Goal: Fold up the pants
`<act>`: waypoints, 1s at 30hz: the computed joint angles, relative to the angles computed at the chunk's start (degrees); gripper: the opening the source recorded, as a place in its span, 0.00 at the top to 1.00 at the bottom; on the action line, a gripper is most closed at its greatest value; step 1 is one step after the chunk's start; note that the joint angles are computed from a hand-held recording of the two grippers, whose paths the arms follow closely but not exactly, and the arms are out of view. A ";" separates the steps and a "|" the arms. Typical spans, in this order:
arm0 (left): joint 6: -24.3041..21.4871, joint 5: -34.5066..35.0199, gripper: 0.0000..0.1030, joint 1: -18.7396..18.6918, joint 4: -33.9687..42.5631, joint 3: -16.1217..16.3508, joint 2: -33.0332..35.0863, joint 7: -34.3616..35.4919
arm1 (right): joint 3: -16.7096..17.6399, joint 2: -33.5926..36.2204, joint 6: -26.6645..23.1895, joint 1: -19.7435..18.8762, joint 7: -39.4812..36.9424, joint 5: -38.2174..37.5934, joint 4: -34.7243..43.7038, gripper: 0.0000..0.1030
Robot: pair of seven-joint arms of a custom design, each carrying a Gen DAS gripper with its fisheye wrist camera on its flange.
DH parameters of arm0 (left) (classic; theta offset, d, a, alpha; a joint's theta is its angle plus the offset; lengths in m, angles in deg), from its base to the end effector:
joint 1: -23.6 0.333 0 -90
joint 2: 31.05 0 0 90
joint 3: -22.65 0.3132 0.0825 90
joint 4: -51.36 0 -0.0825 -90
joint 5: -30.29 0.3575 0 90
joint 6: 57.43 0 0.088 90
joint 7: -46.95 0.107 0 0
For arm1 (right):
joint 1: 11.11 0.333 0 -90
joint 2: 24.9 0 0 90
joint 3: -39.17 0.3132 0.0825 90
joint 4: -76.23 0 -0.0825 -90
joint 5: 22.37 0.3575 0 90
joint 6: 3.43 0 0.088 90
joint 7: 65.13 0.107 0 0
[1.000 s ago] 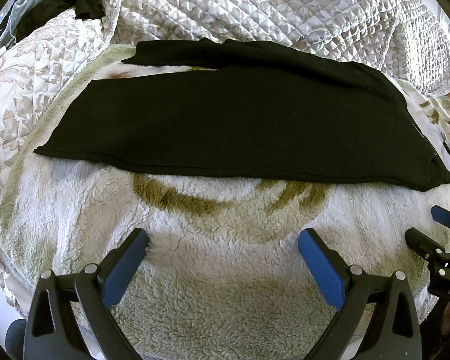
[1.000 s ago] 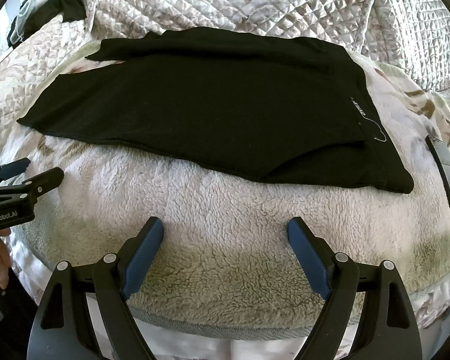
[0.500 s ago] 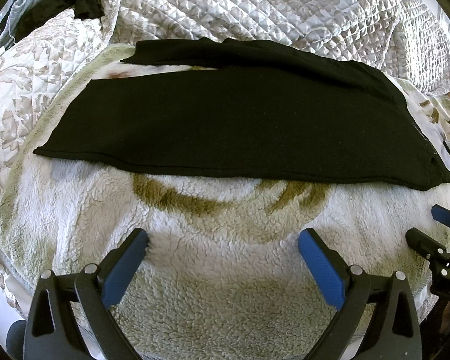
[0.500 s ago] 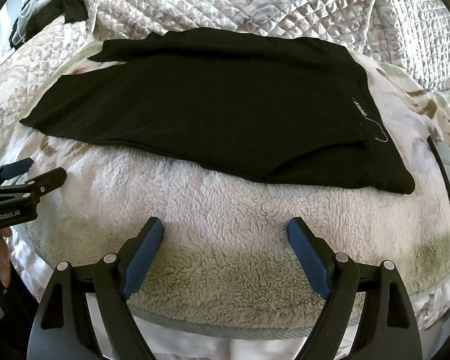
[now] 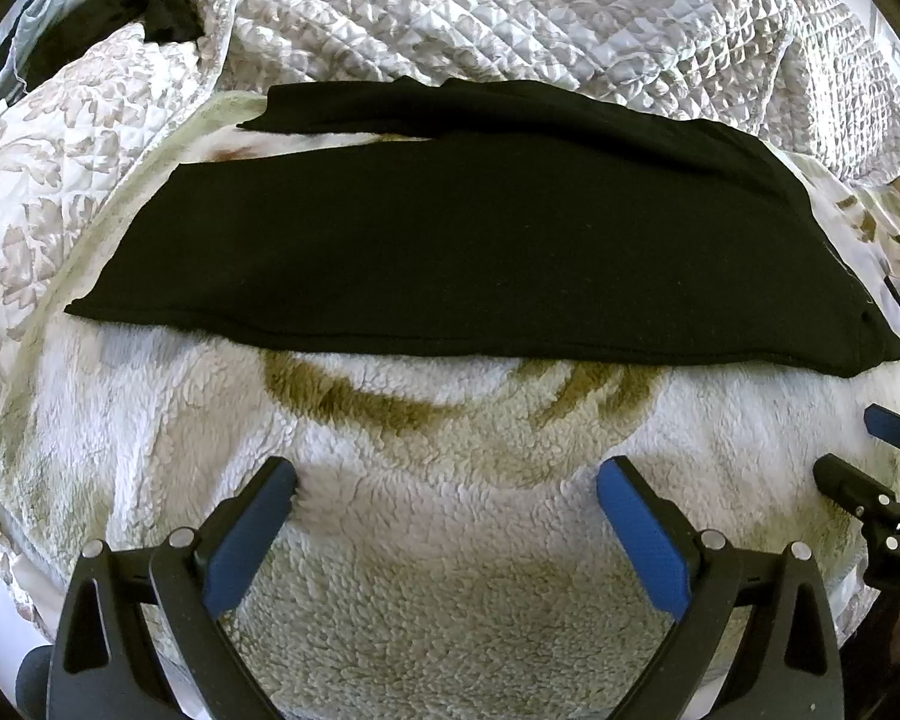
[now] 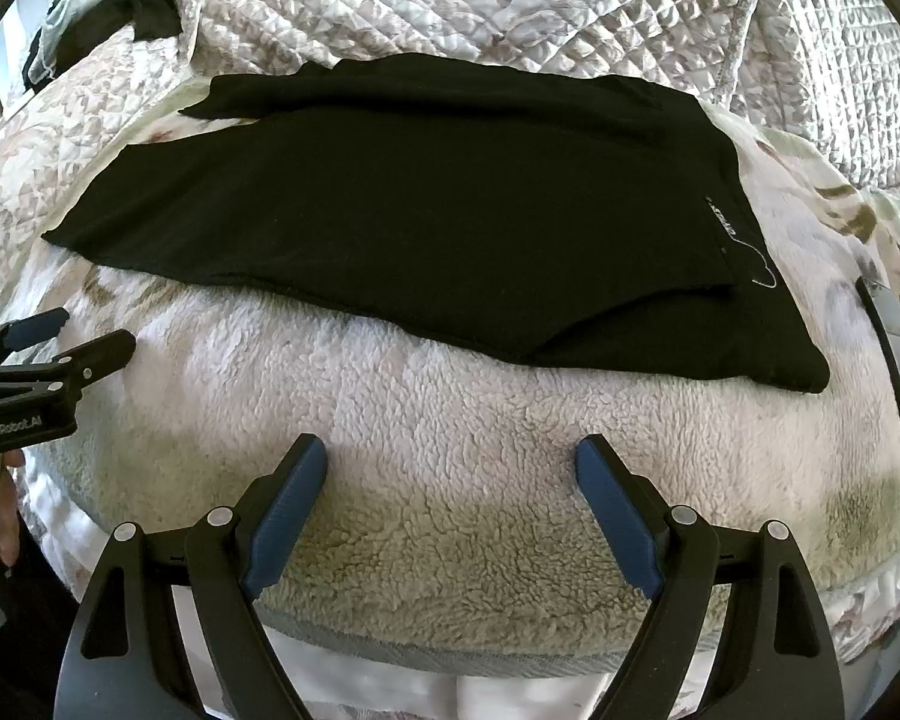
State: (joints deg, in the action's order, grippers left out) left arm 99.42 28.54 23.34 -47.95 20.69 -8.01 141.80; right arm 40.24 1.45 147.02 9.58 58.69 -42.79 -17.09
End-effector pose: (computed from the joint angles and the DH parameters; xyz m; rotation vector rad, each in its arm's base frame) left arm 0.6774 -0.0219 0.4291 -1.7952 1.9687 -0.6035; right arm 0.6423 0.2631 0.4237 -1.9232 1.8328 -0.5369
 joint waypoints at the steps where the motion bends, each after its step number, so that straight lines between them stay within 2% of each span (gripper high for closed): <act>1: 0.00 0.10 0.01 -0.09 0.00 0.08 0.00 -0.10 | -0.01 -0.07 0.07 0.01 -0.06 -0.05 -0.11 0.17; 7: -0.78 -1.06 0.01 0.60 0.34 -0.67 -0.13 1.05 | 0.14 -0.81 1.33 -0.29 -0.14 0.26 -1.16 0.17; 16: -0.94 -6.47 0.03 2.85 1.32 -2.73 -0.17 5.11 | 0.37 -2.24 5.58 -1.39 0.77 1.88 -3.49 0.18; 19: -0.95 -9.27 0.06 4.01 2.19 -3.63 0.17 6.92 | -0.49 -2.65 6.54 -1.20 2.27 1.21 -3.98 0.18; 26: 2.06 -17.31 0.06 7.62 3.34 -5.27 0.40 10.75 | -1.26 -4.80 11.05 -3.38 6.66 3.13 -7.80 0.19; 30: 2.84 -20.21 0.06 9.11 5.90 -4.38 2.12 8.98 | -1.51 -5.82 13.60 -5.03 9.76 4.65 -10.22 0.20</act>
